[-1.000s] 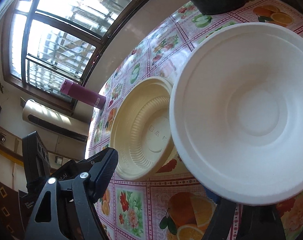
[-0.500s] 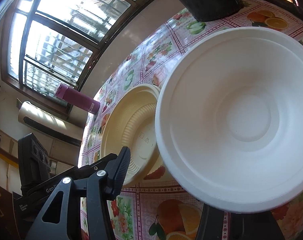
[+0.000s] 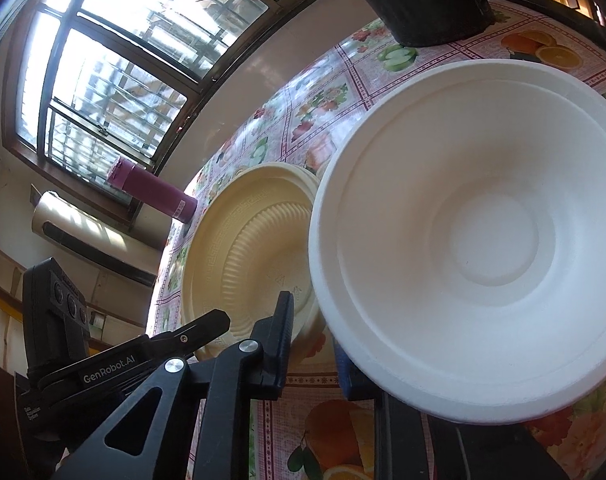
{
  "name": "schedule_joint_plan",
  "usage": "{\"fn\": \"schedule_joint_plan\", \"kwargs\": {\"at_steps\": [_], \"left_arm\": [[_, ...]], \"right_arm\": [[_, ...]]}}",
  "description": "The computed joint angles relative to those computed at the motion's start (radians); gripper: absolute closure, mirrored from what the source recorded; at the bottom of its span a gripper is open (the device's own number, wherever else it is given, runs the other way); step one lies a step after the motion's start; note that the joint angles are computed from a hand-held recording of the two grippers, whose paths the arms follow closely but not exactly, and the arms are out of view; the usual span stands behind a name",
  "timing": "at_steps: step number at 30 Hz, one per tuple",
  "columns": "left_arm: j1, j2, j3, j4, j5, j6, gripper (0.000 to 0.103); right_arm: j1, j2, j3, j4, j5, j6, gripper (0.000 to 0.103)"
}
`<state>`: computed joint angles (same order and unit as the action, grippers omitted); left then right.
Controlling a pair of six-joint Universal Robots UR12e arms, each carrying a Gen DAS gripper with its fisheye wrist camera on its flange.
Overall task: Organize plates and bowls
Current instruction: 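Lift the cream colander bowl with the left gripper and carry it to the stack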
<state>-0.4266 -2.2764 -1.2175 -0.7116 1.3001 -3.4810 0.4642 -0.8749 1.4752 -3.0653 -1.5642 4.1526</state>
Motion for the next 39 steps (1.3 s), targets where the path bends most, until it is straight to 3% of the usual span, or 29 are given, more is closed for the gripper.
{"fn": "schedule_joint_plan", "kwargs": {"at_steps": [12, 16, 24, 30, 39], "left_arm": [[0.002, 0.033, -0.049, 0.007, 0.032, 0.009, 0.091], [-0.003, 0.070, -0.098, 0.043, 0.074, 0.015, 0.091], [-0.010, 0.191, -0.284, 0.178, 0.122, 0.018, 0.090], [-0.008, 0.294, -0.436, 0.282, 0.178, 0.025, 0.089], [0.056, 0.454, -0.642, 0.369, 0.273, 0.012, 0.085]], "right_arm": [[0.004, -0.004, 0.002, -0.013, 0.019, -0.005, 0.085], [0.014, -0.013, 0.014, -0.037, 0.031, 0.002, 0.085], [0.055, -0.057, 0.081, -0.131, 0.047, 0.015, 0.085], [0.103, -0.074, 0.093, -0.149, 0.057, 0.000, 0.085], [0.183, -0.008, -0.071, -0.056, 0.129, -0.103, 0.084]]}}
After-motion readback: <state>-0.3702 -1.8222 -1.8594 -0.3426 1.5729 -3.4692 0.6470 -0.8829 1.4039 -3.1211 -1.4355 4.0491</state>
